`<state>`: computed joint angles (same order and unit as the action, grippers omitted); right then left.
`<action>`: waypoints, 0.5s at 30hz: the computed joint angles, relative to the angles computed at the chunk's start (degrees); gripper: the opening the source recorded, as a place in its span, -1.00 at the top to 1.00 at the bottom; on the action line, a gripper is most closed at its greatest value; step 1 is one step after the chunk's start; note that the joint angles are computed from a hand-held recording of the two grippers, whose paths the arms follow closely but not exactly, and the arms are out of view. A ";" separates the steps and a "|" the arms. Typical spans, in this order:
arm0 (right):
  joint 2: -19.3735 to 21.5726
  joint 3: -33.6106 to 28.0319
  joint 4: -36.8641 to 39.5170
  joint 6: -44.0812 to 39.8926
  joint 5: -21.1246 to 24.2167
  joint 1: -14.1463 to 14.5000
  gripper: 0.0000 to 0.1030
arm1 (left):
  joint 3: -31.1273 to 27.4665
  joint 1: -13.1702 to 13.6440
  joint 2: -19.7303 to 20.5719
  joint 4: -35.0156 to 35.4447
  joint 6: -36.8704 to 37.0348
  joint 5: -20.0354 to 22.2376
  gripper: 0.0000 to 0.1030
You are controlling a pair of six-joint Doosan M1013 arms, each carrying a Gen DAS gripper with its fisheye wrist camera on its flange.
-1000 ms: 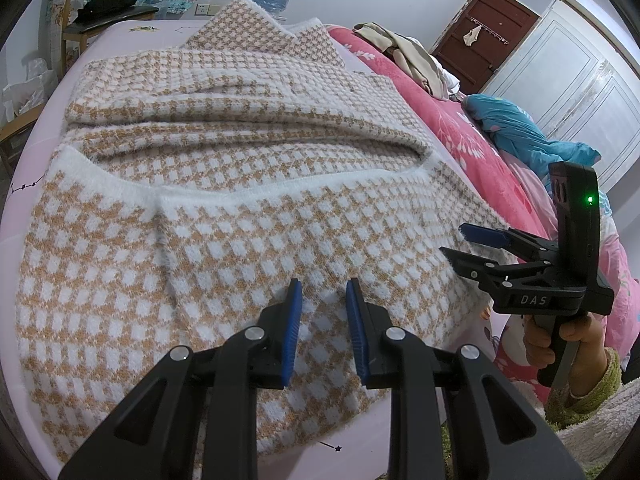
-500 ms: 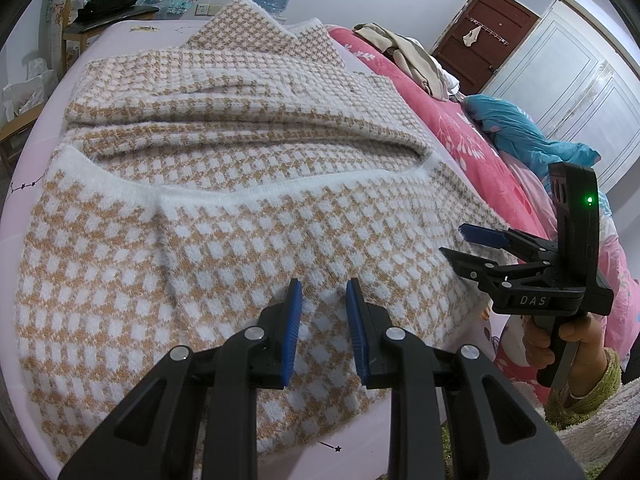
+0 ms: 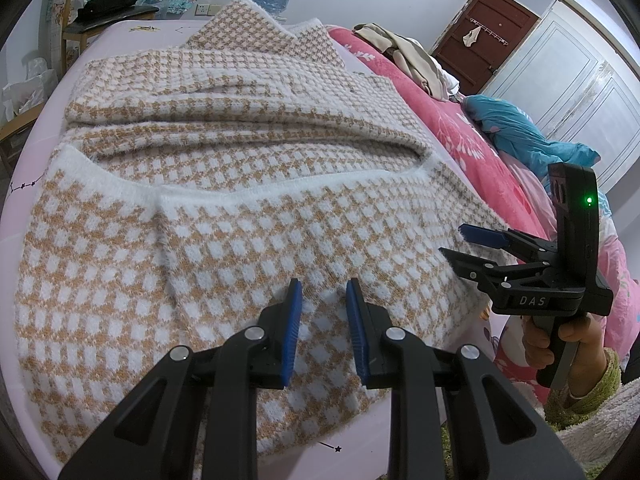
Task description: Fold large clothes
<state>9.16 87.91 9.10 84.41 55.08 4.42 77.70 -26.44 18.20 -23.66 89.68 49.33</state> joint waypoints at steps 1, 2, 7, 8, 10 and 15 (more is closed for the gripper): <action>0.00 0.00 0.00 0.00 0.00 0.00 -0.63 | 0.04 0.03 -0.02 -0.03 0.04 -0.02 0.56; 0.01 0.00 0.01 -0.01 0.00 0.00 -0.63 | 0.01 -0.01 -0.01 0.01 0.00 -0.01 0.56; 0.04 -0.14 -0.08 0.13 0.09 0.05 -0.63 | 0.02 0.02 -0.01 -0.04 0.05 0.00 0.56; 0.05 -0.18 -0.08 0.11 0.12 0.05 -0.64 | 0.02 0.03 -0.01 -0.04 0.08 0.02 0.56; 0.06 -0.25 -0.07 0.07 0.23 0.03 -0.64 | 0.02 0.02 -0.01 -0.03 0.10 0.02 0.56; 0.09 -0.36 -0.10 0.05 0.34 0.03 -0.64 | 0.02 0.01 -0.01 -0.01 0.05 -0.01 0.56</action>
